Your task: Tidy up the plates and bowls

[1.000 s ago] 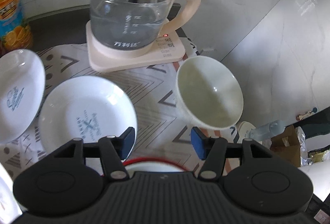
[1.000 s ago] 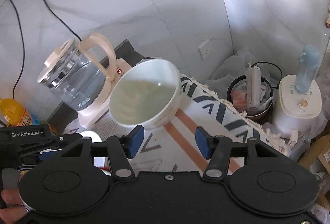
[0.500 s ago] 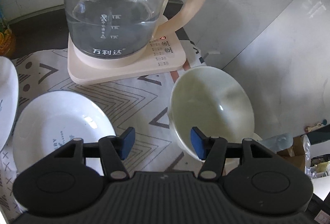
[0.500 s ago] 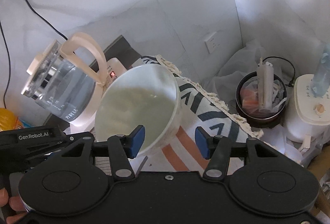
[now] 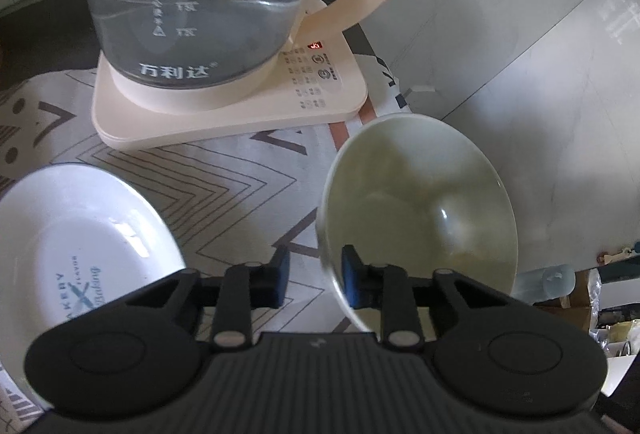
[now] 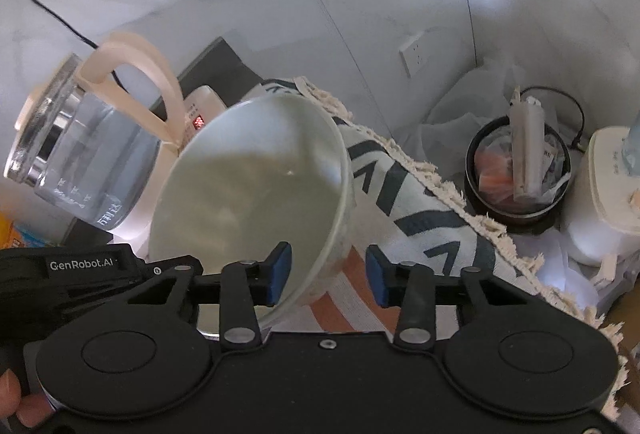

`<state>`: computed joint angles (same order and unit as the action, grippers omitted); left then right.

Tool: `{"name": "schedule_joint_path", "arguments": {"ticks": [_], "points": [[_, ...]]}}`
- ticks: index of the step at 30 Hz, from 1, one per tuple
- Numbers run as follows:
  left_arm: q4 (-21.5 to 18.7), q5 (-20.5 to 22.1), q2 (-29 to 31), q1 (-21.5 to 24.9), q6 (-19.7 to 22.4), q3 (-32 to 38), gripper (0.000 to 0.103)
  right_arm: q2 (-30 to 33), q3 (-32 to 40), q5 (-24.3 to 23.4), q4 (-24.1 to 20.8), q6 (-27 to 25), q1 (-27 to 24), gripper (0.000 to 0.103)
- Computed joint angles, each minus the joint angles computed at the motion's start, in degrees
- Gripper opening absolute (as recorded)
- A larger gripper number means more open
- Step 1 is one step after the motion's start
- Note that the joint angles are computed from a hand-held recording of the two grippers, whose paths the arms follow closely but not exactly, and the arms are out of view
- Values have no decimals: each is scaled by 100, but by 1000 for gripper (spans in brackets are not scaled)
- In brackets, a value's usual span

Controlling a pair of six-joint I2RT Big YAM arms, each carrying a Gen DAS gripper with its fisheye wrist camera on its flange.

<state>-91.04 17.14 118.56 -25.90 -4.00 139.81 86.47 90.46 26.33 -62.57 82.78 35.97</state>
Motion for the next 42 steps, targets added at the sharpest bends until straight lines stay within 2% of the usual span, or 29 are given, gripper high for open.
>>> {"name": "schedule_joint_path", "arguments": {"ticks": [4,11,18,31,42], "points": [[-86,83,84,-37,-96,96,10,-46,-143,-107,254,76,-41,28],[-204,176,2,-18,-57,127,10,2,76,212,-95,71,102,26],[-97,361,-264,49,37,-7,10,-28,279,555,-338,181,316,26],[347,769,-1125,356,214,-798,9,216,1153,1304,-1223,652,915,26],[160,1136,-1597,711,595,-1083,9,607,1980,1781,-2080,1252,1432,26]]}}
